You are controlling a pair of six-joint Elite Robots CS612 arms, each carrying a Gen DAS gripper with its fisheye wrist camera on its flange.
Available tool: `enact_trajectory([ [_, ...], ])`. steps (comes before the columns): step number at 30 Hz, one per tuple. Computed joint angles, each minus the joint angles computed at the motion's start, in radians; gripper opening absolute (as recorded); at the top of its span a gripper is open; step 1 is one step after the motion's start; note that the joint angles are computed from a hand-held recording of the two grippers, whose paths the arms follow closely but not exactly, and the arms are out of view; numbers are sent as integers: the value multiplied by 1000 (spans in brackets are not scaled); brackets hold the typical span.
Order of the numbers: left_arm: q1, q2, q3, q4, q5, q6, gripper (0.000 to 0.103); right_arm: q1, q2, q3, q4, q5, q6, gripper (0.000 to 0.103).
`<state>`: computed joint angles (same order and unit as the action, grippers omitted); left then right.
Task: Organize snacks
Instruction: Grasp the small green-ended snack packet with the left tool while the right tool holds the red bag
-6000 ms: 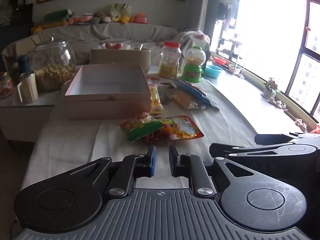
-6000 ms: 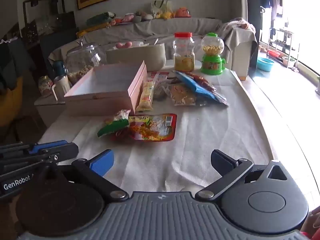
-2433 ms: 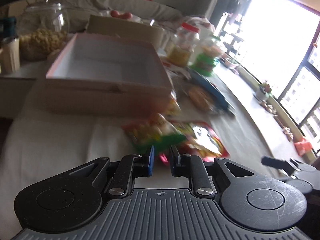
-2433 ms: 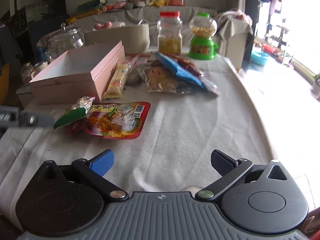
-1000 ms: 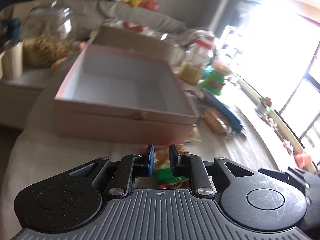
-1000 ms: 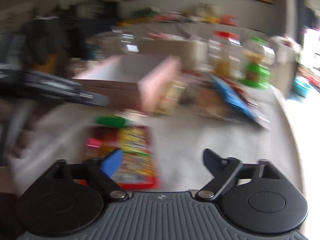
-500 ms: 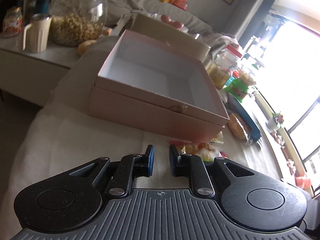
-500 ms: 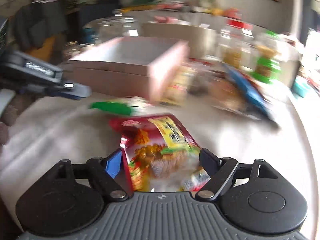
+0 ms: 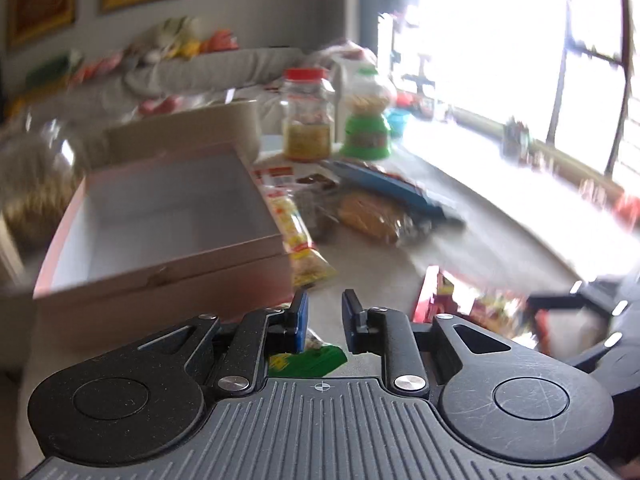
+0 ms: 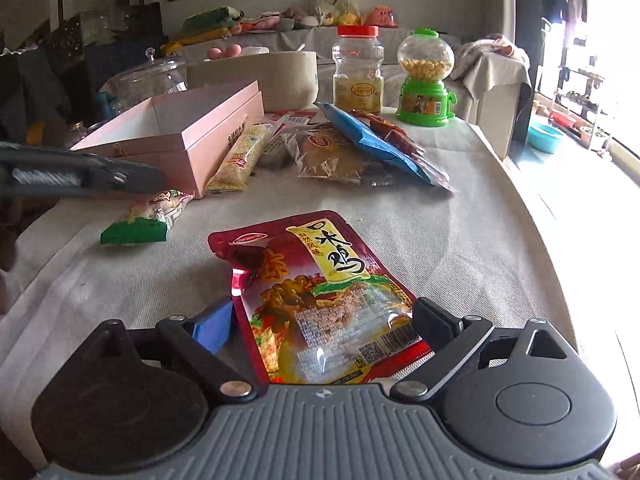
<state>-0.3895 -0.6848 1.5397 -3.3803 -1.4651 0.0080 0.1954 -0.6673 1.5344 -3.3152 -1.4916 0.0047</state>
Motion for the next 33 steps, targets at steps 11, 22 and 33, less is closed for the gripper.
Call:
enact_trajectory([
  [11,13,-49,99,58,140,17,24,2,6,-8,-5,-3,35,96],
  [22,53,-107,117,261,-148,20,23,3,8,-11,-2,-9,43,98],
  [33,56,-83,83,248,-231,-24,62,4,7,-13,13,-8,26,100],
])
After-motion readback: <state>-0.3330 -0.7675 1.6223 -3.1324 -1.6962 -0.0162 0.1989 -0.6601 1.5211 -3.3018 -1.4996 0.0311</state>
